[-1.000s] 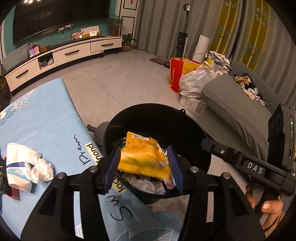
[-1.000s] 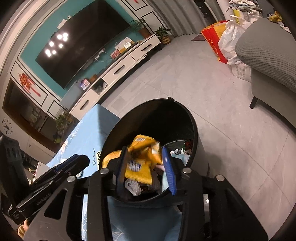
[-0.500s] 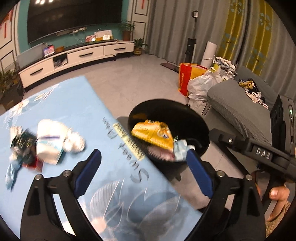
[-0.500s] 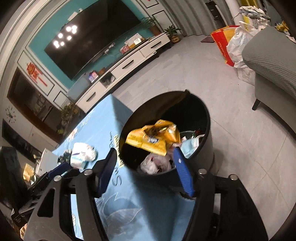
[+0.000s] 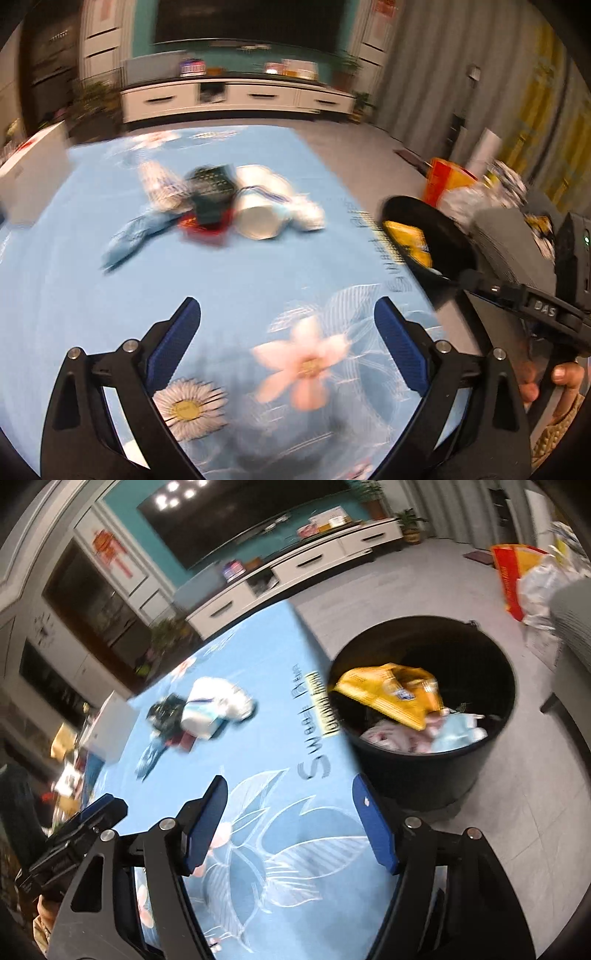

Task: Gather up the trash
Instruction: 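Grasp the blue plastic bag with the left gripper while the right grasps the dark green bag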

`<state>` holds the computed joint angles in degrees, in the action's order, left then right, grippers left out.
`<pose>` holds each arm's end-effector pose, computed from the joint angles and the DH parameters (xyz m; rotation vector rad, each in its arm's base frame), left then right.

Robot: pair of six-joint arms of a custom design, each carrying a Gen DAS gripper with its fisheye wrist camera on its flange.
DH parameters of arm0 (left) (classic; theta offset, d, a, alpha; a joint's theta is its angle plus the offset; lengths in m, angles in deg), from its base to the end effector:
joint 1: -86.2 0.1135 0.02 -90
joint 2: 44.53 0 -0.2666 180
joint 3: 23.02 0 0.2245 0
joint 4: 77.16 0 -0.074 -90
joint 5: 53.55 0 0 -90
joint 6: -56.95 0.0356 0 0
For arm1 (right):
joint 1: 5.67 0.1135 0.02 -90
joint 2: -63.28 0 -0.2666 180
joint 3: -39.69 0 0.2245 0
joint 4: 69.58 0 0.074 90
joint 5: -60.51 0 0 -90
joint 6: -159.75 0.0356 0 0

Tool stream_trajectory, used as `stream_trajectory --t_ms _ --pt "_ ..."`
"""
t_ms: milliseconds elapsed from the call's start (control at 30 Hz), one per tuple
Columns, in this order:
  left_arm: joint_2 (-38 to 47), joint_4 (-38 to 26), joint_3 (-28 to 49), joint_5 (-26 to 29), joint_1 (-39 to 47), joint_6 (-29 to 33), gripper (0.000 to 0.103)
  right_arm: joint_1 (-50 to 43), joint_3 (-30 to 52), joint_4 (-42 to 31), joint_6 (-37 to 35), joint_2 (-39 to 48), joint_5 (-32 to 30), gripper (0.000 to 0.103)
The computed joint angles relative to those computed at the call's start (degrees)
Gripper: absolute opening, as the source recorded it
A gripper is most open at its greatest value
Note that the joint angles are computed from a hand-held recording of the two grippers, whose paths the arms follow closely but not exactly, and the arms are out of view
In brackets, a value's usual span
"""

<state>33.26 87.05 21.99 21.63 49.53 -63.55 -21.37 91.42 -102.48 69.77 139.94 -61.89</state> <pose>0.1852 -0.1265 0.1712 0.0113 2.3952 -0.2413 0.2145 -0.0405 0.1902 0.1317 2.4542 0.6086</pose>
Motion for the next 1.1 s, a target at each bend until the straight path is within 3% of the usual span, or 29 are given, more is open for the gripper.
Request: stream_trajectory --t_ms 167,367,767,1100 --pt "-8.7 0.2 -9.3 3.6 10.7 0.4 0.095 9.1 0.4 2.3 3.7 1.8 3.9 0.069" --pt "-11.1 2.7 -14.1 8.8 20.6 3.3 0.095 18.2 1.5 5.0 7.3 5.2 8.1 0.069" --pt "1.4 15.2 -13.4 15.1 31.1 9.8 0.095 27.2 8.5 6.9 10.1 13.0 10.9 0.069" --pt "15.4 20.3 -3.2 17.2 35.8 16.0 0.095 34.0 19.0 10.4 10.7 21.9 13.6 0.069"
